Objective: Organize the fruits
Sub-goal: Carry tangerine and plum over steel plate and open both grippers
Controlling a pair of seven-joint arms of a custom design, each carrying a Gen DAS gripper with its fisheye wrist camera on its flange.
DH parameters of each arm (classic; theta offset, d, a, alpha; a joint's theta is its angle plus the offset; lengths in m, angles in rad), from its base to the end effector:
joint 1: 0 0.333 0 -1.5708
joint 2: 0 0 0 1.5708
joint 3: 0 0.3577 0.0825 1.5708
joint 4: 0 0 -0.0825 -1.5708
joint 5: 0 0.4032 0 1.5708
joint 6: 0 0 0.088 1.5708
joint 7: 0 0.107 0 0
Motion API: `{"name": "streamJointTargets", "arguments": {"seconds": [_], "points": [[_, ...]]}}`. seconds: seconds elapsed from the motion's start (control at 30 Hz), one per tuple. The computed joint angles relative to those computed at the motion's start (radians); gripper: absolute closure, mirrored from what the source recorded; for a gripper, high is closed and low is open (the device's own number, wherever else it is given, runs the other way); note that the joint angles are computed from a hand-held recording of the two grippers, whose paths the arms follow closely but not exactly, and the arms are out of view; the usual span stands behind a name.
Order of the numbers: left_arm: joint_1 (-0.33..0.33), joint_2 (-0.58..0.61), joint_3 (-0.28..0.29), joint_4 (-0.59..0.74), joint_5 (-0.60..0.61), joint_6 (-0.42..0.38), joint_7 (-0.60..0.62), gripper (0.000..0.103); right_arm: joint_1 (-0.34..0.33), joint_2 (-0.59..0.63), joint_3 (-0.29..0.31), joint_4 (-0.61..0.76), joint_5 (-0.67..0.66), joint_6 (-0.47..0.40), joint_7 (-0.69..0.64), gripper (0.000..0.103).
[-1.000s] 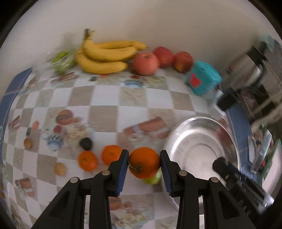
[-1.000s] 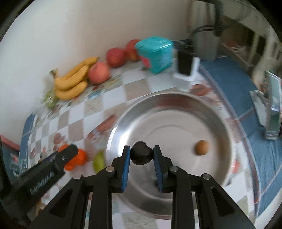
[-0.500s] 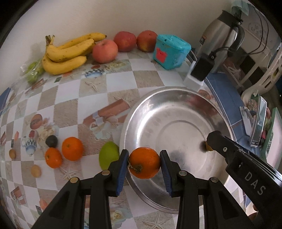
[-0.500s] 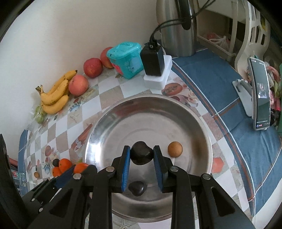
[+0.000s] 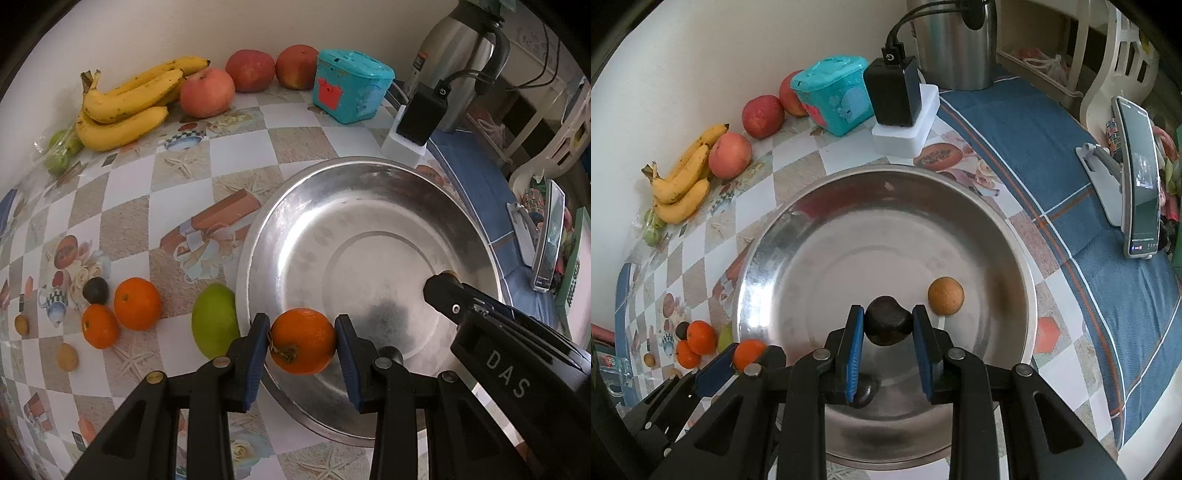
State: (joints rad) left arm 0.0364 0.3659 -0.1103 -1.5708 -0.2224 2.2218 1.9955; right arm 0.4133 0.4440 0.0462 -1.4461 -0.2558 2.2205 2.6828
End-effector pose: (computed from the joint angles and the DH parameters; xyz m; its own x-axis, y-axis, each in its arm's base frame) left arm 0.7239 -0.0490 0.4947 -0.3834 -0.9165 0.1140 -0.8816 0.3263 -0.3410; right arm 0.6833 0.3216 0.5008 -0.4781 -0.8598 -0.1793 -0.7921 0.5102 -0.3351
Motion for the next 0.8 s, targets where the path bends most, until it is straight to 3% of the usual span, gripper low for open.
{"name": "streamJointTargets", "arguments": {"seconds": [0.13, 0.23, 0.43, 0.53, 0.8], "points": [[0.000, -0.003, -0.002, -0.004, -0.003, 0.001, 0.006, 0.060, 0.003, 0.005, -0.001, 0.012, -0.001, -0.018, -0.002, 0.075], [0.002, -0.010, -0.004, -0.008, -0.012, 0.007, 0.014, 0.049, 0.009, 0.002, -0.007, 0.015, -0.014, -0.024, 0.011, 0.063], [0.004, -0.014, -0.001, 0.000, -0.014, 0.000, 0.016, 0.049, 0.016, -0.007, -0.013, 0.016, -0.045, -0.027, 0.033, 0.060], [0.005, -0.009, 0.007, 0.015, -0.005, -0.012, -0.002, 0.049, 0.017, -0.005, -0.013, 0.022, -0.053, -0.034, 0.035, 0.051], [0.029, 0.025, 0.031, 0.074, 0.015, -0.038, -0.089, 0.049, 0.020, 0.000, -0.010, 0.036, -0.061, -0.044, 0.025, 0.050]]}}
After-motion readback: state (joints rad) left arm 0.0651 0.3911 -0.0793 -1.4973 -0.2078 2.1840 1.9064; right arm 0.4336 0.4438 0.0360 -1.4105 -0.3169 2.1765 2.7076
